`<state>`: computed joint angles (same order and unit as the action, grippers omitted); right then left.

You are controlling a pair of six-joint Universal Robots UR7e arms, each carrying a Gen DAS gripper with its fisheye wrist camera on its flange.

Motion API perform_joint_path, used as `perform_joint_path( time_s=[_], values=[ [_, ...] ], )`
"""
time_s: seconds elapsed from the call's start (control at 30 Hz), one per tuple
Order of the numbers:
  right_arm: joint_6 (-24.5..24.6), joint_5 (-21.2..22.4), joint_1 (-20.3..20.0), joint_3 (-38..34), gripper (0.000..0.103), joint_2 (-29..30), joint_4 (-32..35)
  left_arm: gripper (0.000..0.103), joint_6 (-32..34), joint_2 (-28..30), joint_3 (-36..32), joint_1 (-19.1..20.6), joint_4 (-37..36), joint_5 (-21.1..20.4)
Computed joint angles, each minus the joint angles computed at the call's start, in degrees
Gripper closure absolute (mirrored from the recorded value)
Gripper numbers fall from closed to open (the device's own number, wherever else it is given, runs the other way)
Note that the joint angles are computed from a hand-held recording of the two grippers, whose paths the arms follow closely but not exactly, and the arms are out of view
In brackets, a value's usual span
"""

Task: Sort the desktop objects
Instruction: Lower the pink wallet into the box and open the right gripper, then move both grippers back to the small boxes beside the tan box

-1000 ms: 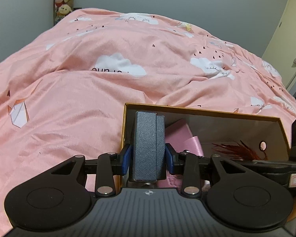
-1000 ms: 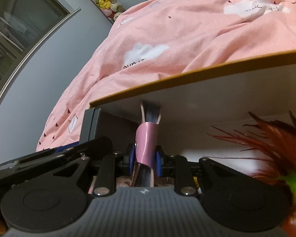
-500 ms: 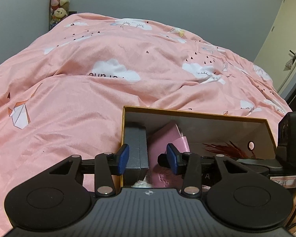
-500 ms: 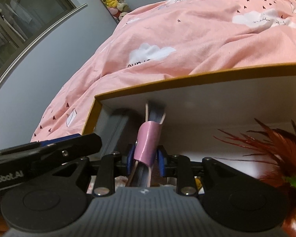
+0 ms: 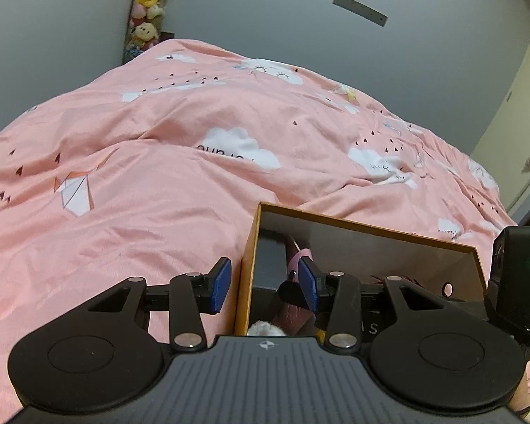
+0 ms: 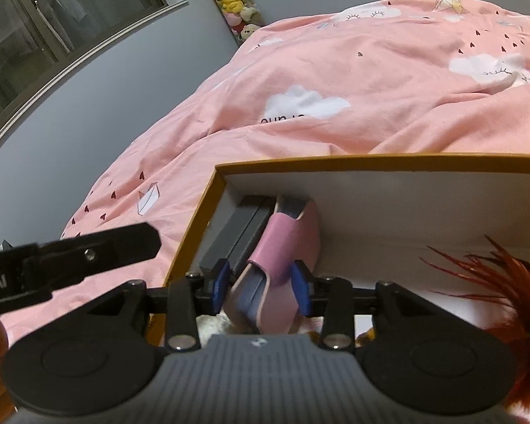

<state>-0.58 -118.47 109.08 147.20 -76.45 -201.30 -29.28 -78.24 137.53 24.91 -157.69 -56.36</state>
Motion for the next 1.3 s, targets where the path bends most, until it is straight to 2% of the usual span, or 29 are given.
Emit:
perform_joint_path(
  time_s=[0.2,0.43,0.57,0.83,0.97,1.07,1.13,1.2,1.3],
  values=[
    [-1.94,-0.63,0.7,-1.02,0.053,2.37,-0.82,0.055,-3.58,-1.01,1.1,-0.25,1.34,1.21],
    [-2.48,-0.27,0.44,-0.49,0.053,1.35,-0.27,0.055,-4.47,-2.05,1.66,-1.15,2.12,1.37],
    [-2.75,-1.16,1.85,-0.43,0.053,0.87,-0.15,0.055,-5.5,-2.8,1.94,-2.27,3.35,2.1],
    [-2.49,-8.23,6.92,-0.25,0.053,0.3,0.6,0.055,-8.55,-5.38,2.45,-5.04,7.69,2.56],
    [-2.83,-13.86,10.92,0.06,0.053,0.28,0.3,0.054,-9.56,-7.01,2.63,-7.41,9.88,3.19],
    [-2.38,-16.55,14.03,1.01,0.053,-0.97,0.36,0.053,-10.13,-8.86,2.97,-9.83,12.19,3.69],
    [-1.99,-17.45,15.99,2.06,0.051,-2.29,0.23,0.053,-10.63,-10.44,3.32,-11.53,14.41,3.97],
    [-1.4,-17.81,17.91,3.32,0.045,-3.81,0.25,0.053,-11.7,-11.94,3.63,-13.09,16.77,4.32],
    [1.04,-20.25,21.83,4.79,0.043,-5.56,1.77,0.053,-13.56,-14.95,4.5,-16.02,21.11,5.0]
  ],
)
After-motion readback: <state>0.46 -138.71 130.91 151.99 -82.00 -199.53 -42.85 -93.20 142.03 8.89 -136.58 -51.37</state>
